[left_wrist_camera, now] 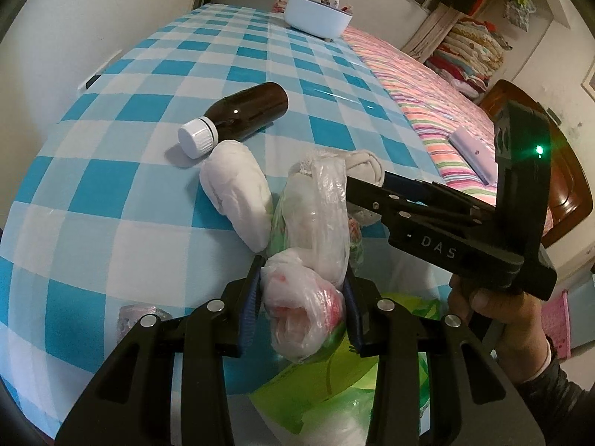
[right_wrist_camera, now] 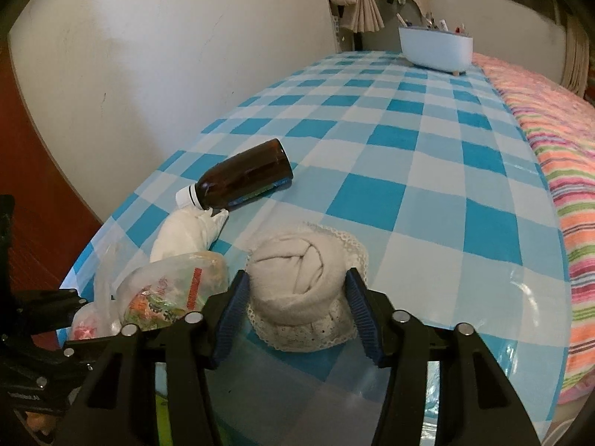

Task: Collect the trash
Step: 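Grasp the white knitted hat with the right gripper while the left gripper holds the bag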

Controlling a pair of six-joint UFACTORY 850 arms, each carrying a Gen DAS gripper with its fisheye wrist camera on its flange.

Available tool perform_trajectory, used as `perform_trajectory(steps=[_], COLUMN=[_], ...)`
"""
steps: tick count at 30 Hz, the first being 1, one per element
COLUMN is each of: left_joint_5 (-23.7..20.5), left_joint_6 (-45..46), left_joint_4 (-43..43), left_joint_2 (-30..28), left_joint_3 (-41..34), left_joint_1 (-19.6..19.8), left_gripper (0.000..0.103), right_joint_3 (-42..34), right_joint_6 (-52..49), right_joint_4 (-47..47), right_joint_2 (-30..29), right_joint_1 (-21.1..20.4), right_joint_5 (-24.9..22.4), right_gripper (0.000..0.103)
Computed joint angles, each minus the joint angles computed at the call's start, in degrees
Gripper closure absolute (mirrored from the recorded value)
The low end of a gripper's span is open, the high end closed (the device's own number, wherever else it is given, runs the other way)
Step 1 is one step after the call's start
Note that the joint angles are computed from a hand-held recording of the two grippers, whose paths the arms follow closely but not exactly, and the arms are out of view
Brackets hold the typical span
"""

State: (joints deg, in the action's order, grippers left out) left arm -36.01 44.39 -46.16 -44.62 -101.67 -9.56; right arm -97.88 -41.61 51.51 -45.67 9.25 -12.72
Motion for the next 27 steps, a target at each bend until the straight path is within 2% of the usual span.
perform_trajectory(steps=[3,8,12,17,22,27], left_joint_5=[0.23,0.30,0.51,0.47,0.23,0.05], left_joint_6=[1.13,3.80,4.57,5.43,6.38,6.40], left_joint_4=[-1.26,-3.83,-4.31,-4.87,-5.44,-5.19], left_joint_2=[0.44,1.36,1.54,1.56,1.47,1.22], left_joint_3=[0.37,1.26,1.52,1.39,1.05,0.64], left_joint_1=[0.16,0.12,-0.20,-0.69,-1.33,-1.87], left_gripper=[0.066,0.066,0.065,0.065,0.065,0.065], right_joint_3=[1.16,3.60,6.06,8.42,11.89,14.88], right_joint_6=[-3.24,-13.86,-23.17,-29.18,-41.86,-49.78], right_joint_4=[3.25,15.85,26.78,33.73,47.17,54.95], right_joint_2=[0.70,2.23,3.91,5.44,7.90,10.09], right_joint_1=[0.09,-0.65,-1.54,-2.45,-3.30,-3.98], right_joint_5=[1.25,2.16,2.27,2.12,2.10,1.84], right_gripper=[0.057,0.057,0.057,0.057,0.057,0.057])
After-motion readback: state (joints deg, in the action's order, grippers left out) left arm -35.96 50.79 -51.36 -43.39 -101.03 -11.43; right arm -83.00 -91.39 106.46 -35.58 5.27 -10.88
